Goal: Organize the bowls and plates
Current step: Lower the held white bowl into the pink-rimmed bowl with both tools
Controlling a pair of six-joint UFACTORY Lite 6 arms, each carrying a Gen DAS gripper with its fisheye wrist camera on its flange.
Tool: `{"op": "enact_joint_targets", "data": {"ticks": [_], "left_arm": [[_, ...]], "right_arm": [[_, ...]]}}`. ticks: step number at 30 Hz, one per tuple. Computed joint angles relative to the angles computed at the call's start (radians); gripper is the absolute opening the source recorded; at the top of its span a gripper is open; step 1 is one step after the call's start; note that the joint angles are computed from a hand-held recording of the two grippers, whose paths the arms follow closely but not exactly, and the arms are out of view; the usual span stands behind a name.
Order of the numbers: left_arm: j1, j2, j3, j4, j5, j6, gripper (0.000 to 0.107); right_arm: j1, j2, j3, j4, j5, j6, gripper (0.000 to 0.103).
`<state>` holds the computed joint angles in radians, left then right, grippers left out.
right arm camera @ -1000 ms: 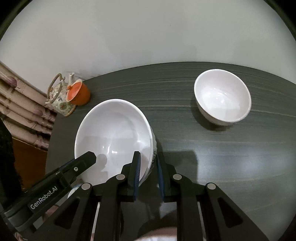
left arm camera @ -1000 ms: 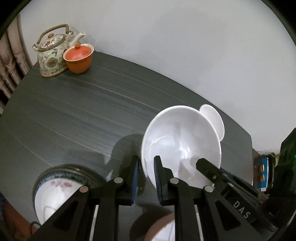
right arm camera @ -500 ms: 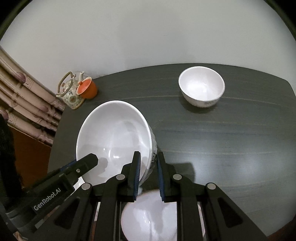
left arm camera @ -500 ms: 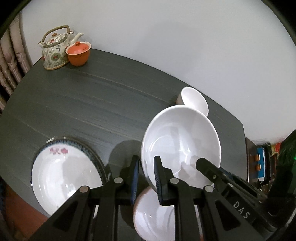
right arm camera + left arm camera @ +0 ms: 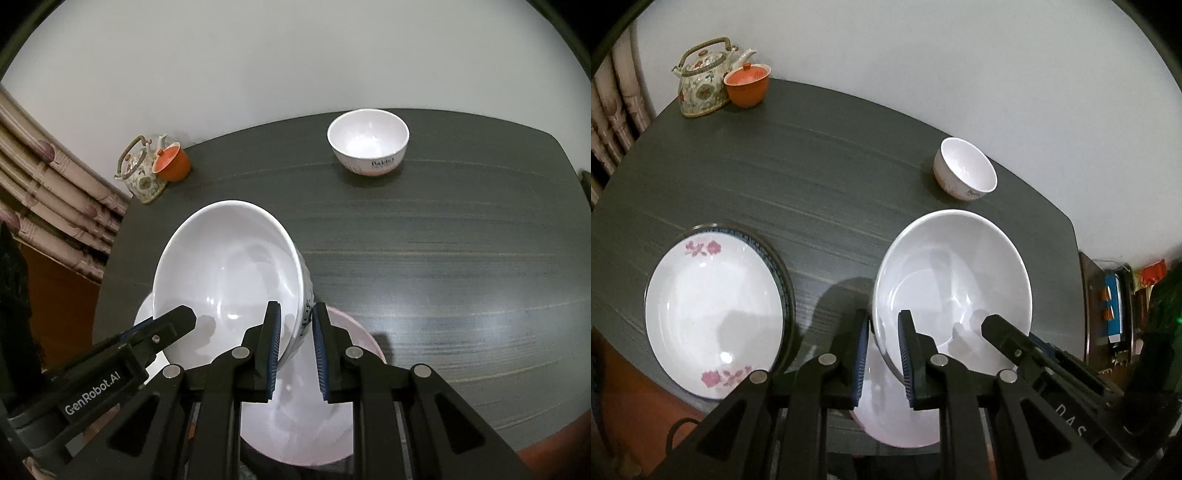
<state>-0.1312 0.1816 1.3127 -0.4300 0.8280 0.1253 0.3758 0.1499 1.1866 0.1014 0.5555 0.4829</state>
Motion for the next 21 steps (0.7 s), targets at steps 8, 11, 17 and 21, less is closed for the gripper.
{"op": "enact_joint_targets", "data": {"ticks": [8, 11, 17, 21], "left_arm": [[-0.022, -0.06, -0.087, 0.004, -0.017, -0.001, 0.016], [-0.03, -0.073, -0.114, 0.007, -0.02, -0.005, 0.016], [-0.041, -0.084, -0.147, 0.01, -0.03, -0.009, 0.016], [-0.05, -0.093, -0.173, 0.022, -0.037, -0.016, 0.016]], "right_arm": [[0.009, -0.082, -0.119, 0.013, -0.029, 0.006, 0.017], [0.018, -0.111, -0.158, 0.003, -0.035, 0.026, 0.017], [0.031, -0.152, -0.216, -0.019, -0.037, 0.062, 0.017], [0.034, -0.164, -0.237, -0.022, -0.039, 0.067, 0.017]]}}
